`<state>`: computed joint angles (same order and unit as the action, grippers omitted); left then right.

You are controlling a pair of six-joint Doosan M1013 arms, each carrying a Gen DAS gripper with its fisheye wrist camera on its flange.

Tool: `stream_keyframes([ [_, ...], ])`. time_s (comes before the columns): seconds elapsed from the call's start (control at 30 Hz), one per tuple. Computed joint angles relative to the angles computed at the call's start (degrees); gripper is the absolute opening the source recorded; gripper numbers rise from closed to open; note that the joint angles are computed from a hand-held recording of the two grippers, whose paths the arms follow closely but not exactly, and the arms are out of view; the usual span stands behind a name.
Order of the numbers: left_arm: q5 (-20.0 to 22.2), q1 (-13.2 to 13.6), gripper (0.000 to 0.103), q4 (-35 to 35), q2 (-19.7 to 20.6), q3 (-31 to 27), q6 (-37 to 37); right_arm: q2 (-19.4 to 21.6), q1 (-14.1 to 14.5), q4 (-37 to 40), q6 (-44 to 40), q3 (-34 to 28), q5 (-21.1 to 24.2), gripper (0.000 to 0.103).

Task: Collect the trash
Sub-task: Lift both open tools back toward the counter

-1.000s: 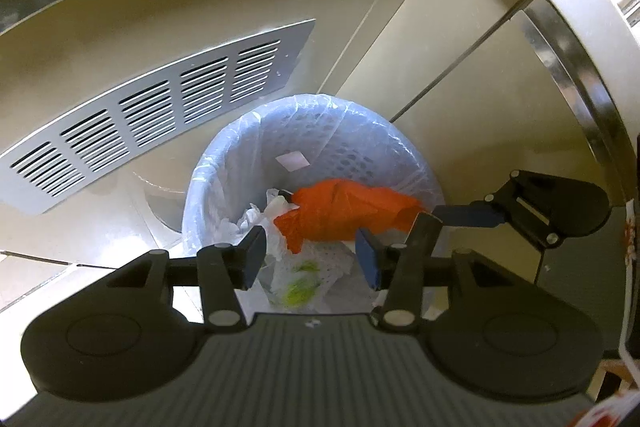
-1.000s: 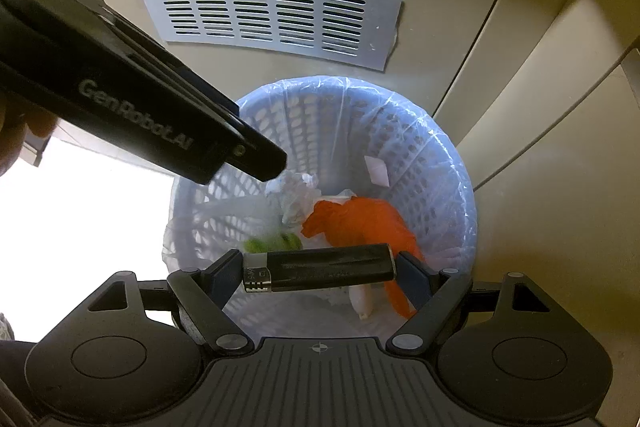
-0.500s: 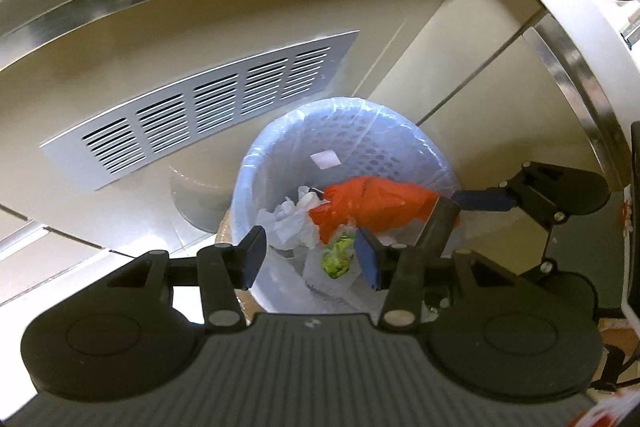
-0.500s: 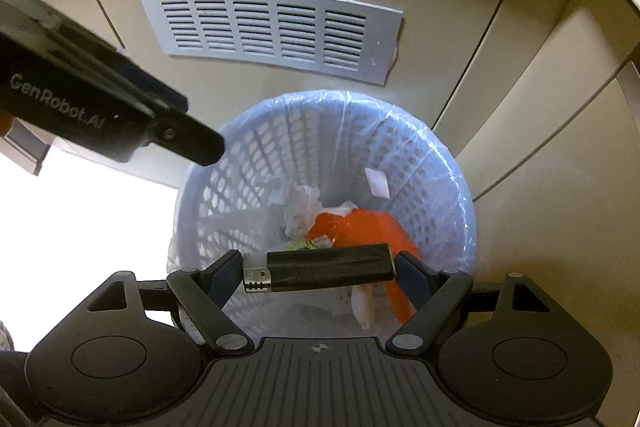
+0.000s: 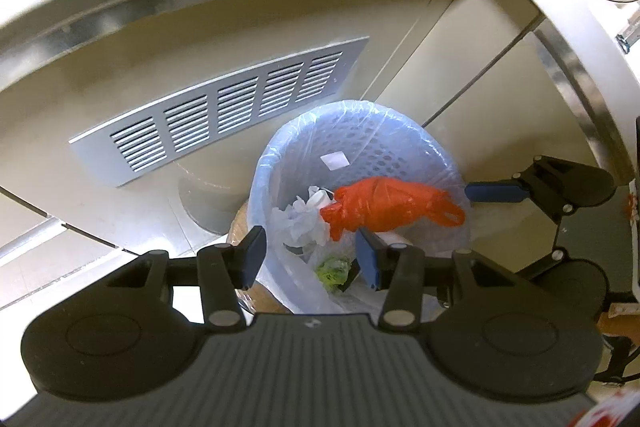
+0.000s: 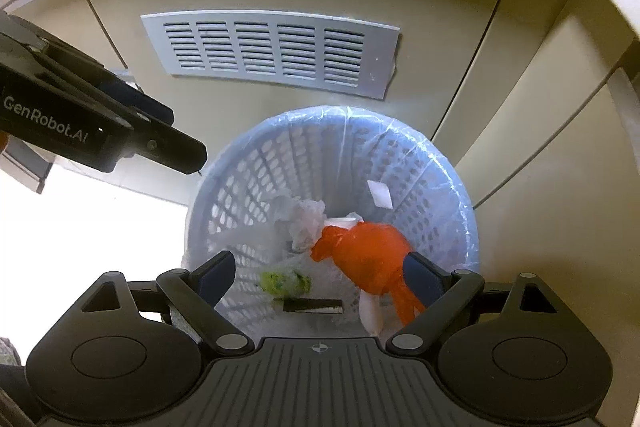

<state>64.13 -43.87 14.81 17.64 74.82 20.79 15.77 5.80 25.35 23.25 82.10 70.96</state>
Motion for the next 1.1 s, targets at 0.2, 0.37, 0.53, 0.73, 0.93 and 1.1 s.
stream_keyframes([
  [0.2, 0.84, -0.75, 0.045, 2.72, -0.92, -1.07, 1.41, -1.68, -0.76, 3.68, -0.32, -0.81, -0.02, 0.09],
  [0.37, 1.53, -1.86, 0.045, 6.69, -1.9, -2.61, 3.08, -3.21, -1.73, 8.59, -2.01, -2.23, -0.43, 0.09],
  [0.53, 2.25, -2.92, 0.045, 11.23, -2.7, -4.59, 4.42, -4.53, -3.22, 14.31, -4.22, -3.85, -1.35, 0.09],
  [0.73, 1.85, -3.36, 0.045, 17.77, -3.0, -7.38, 3.01, -4.22, -4.37, 20.97, -3.74, -7.11, -3.82, 0.09],
  [0.93, 2.3, -1.6, 0.045, 22.46, -2.23, -10.38, 2.67, -1.59, -3.13, 24.19, -0.2, -12.07, -7.83, 0.09],
  [1.1, 2.87, 0.94, 0.046, 24.72, -0.9, -12.95, 2.99, 2.8, -1.59, 23.55, 5.06, -18.81, -7.57, 0.09],
])
